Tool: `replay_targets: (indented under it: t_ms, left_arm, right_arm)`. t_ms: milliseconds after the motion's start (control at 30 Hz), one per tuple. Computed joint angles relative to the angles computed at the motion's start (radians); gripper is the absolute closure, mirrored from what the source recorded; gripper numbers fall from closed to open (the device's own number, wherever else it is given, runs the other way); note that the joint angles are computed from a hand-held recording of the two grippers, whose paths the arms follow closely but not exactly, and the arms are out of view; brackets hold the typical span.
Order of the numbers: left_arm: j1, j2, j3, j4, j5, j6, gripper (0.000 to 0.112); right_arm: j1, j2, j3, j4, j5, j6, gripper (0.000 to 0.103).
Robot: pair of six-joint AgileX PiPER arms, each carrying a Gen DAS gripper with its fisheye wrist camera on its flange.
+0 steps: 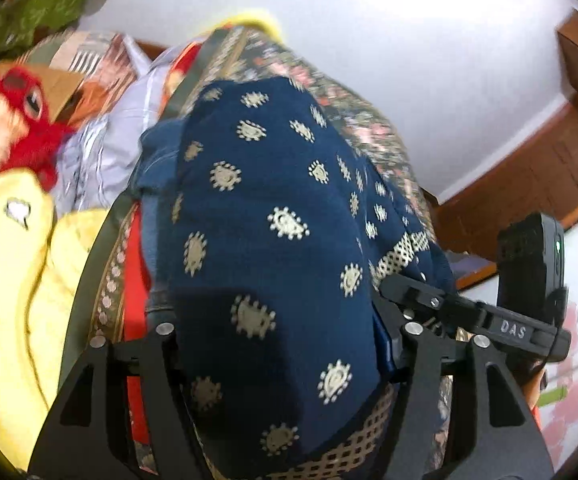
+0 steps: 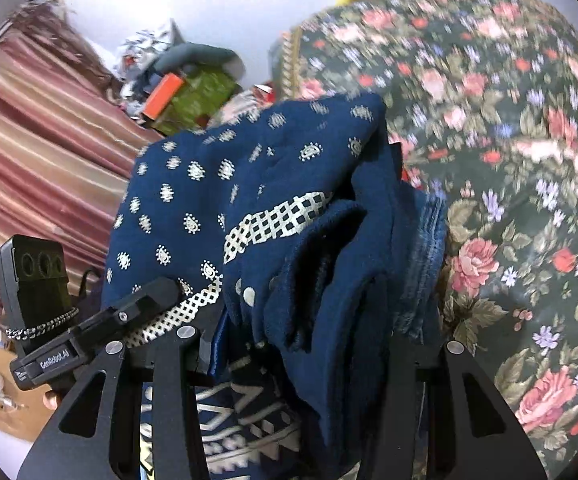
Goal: Fold large clothes
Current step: 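Lift the navy bundle with both tools and place it onto the jeans pile, then open both tools and pull them back from the stacked bundle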
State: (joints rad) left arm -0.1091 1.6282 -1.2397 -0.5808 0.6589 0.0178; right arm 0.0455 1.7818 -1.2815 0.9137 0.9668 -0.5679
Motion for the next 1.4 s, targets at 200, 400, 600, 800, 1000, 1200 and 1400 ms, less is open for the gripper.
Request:
replay_targets:
  t_ms: [200, 400, 600, 800, 1000, 1200, 1400]
  left_arm:
    - [0.084, 0.021, 0.029, -0.189, 0.032, 0.139, 0.043]
    - [-0.014, -0.06, 0.019, 0.117, 0.012, -0.105, 0.041]
    - [-0.093, -0.199, 0.091, 0.351, 0.014, -0.256, 0.03]
    - [-0.214, -0.288, 0.177, 0.638, 0.052, -0.451, 0.021]
    - [-0.295, -0.368, 0.283, 0.792, 0.062, -0.603, 0.021]
    - [-0.419, -0.435, 0.264, 0.953, 0.179, -0.788, 0.021]
    - [-0.708, -0.504, 0.143, 1.213, 0.411, -1.019, 0.021]
  right_arm:
    - [-0.026, -0.032, 0.03, 0.01, 0.032, 0.012, 0.051]
    - [0.073, -0.164, 0.078, -0.248, -0.087, 0.168, 0.036]
    - [0.118, -0.271, 0.166, -0.368, -0.13, 0.198, 0.027]
    - [0.066, -0.28, 0.23, -0.318, -0.126, 0.174, 0.023]
    - [-0.015, -0.339, 0.27, -0.302, -0.058, 0.171, 0.023]
    - [-0.032, -0.494, 0.279, -0.329, -0.009, 0.212, 0.023]
    - [-0.069, -0.711, 0.244, -0.272, 0.074, 0.209, 0.023]
